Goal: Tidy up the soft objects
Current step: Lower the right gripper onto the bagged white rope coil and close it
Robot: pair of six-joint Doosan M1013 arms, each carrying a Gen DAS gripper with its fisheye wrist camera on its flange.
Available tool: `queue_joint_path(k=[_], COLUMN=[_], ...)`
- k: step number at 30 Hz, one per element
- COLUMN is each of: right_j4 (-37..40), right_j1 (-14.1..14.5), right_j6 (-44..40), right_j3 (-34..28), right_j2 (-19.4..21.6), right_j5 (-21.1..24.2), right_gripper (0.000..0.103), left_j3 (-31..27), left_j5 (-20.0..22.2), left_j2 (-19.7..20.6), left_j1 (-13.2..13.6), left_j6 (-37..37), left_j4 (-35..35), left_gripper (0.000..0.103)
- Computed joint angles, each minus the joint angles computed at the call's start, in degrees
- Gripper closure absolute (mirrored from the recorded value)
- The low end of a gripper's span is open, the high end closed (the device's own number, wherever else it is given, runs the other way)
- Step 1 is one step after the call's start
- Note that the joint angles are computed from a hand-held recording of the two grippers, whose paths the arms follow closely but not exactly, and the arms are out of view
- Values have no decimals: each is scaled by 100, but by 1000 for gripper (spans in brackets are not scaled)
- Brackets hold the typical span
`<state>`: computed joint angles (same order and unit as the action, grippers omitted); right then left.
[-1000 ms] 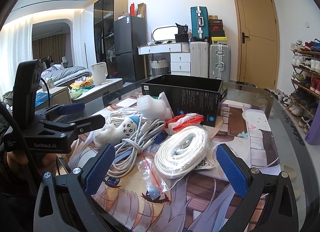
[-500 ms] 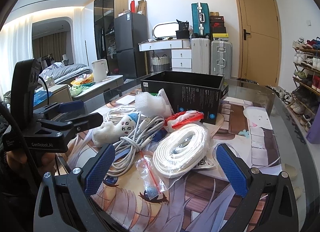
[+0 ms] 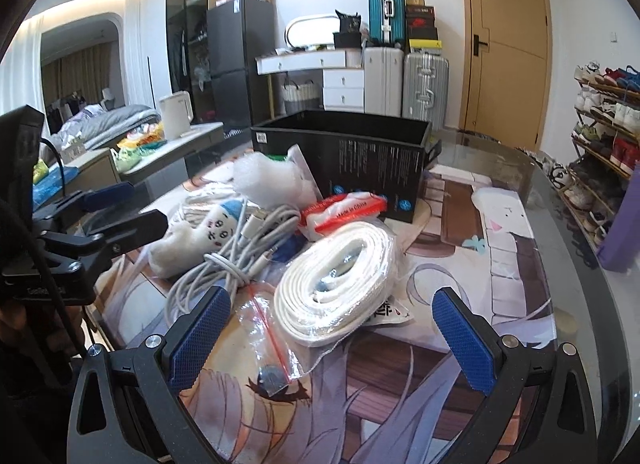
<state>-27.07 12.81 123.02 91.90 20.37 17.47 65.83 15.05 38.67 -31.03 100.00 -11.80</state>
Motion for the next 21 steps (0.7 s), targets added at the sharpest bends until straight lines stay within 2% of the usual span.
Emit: queue_joint_path(k=[5, 21], right_j4=[295, -215], right_j1=[15, 163], right_j6=[-331, -543], right_j3=[-195, -726], right_j2=[81, 384], right_j5=[401, 1315], right_gripper=[0, 0], left_j3=[-12, -21], left_j5=[27, 41], left_j2=[15, 27], left_j1=[-14, -15], left_j6=[-214, -245], left_j4=[225, 262], left_gripper=[0, 0])
